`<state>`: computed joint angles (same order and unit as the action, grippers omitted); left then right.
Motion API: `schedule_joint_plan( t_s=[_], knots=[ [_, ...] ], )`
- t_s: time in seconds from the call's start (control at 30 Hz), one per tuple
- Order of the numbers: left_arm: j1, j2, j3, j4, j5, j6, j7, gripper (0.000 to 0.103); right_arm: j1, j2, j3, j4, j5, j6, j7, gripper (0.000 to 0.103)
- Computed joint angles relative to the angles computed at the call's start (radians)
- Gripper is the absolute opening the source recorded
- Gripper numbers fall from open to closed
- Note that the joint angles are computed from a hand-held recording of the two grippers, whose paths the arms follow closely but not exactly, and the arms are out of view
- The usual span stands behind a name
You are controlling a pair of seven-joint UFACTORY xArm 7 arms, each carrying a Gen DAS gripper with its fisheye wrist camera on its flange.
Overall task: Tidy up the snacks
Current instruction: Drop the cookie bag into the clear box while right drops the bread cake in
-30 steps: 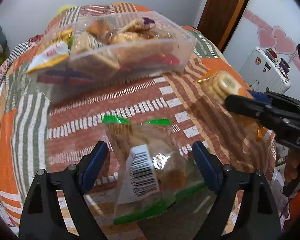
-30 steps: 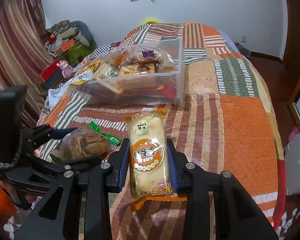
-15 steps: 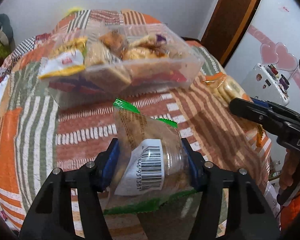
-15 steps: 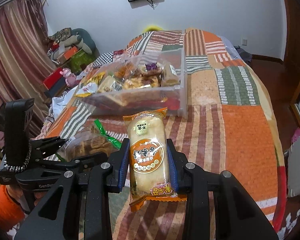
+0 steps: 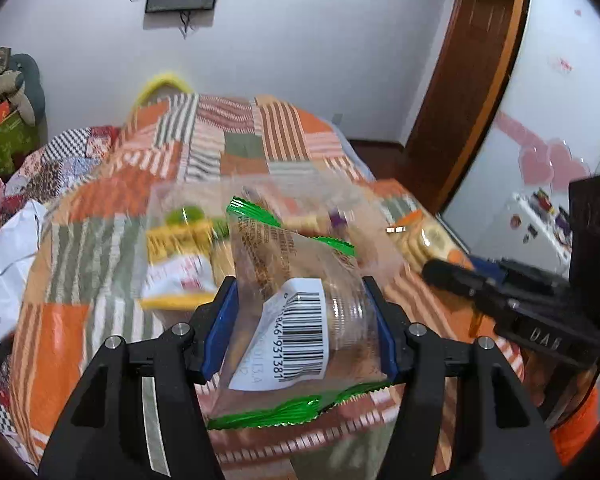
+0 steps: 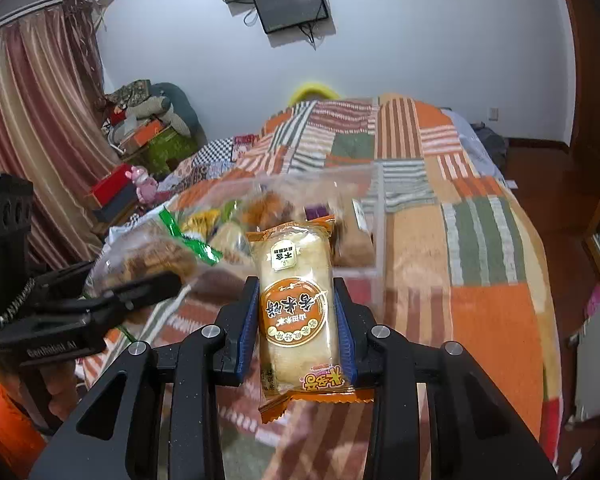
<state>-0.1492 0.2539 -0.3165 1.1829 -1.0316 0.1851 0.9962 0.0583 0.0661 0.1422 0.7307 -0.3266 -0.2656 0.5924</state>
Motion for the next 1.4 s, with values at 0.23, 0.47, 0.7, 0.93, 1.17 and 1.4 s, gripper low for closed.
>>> schedule_joint_plan(
  t_s=[0.23, 0.47, 0.7, 0.93, 1.17, 1.4],
  knots=[
    [0.007, 0.098, 0.009, 0.131, 0.101, -0.034, -0.110, 0.060, -0.019, 0.084, 0.029, 0.120, 0.029, 0.012, -0.039, 0.031],
    [0.002, 0.213, 0.032, 0.250, 0.293, -0.023, -0.296, 0.060, -0.047, 0.189, 0.086, 0.242, 0.096, 0.055, -0.115, 0.031],
    [0.015, 0.297, 0.020, 0.330, 0.422, -0.015, -0.419, 0.060, -0.067, 0.278, 0.125, 0.354, 0.168, 0.120, -0.199, 0.031],
    [0.050, 0.309, -0.014, 0.326, 0.526, -0.028, -0.480, 0.061, -0.053, 0.294, 0.126, 0.378, 0.248, 0.163, -0.279, 0.033],
    [0.170, 0.255, -0.138, 0.248, 0.502, -0.043, -0.429, 0.061, 0.050, 0.219, 0.030, 0.312, 0.308, 0.141, -0.327, 0.038],
    [0.415, 0.107, -0.410, 0.087, 0.255, -0.135, -0.162, 0.061, 0.232, 0.077, -0.148, 0.194, 0.342, 0.078, -0.350, 0.038]
  ],
)
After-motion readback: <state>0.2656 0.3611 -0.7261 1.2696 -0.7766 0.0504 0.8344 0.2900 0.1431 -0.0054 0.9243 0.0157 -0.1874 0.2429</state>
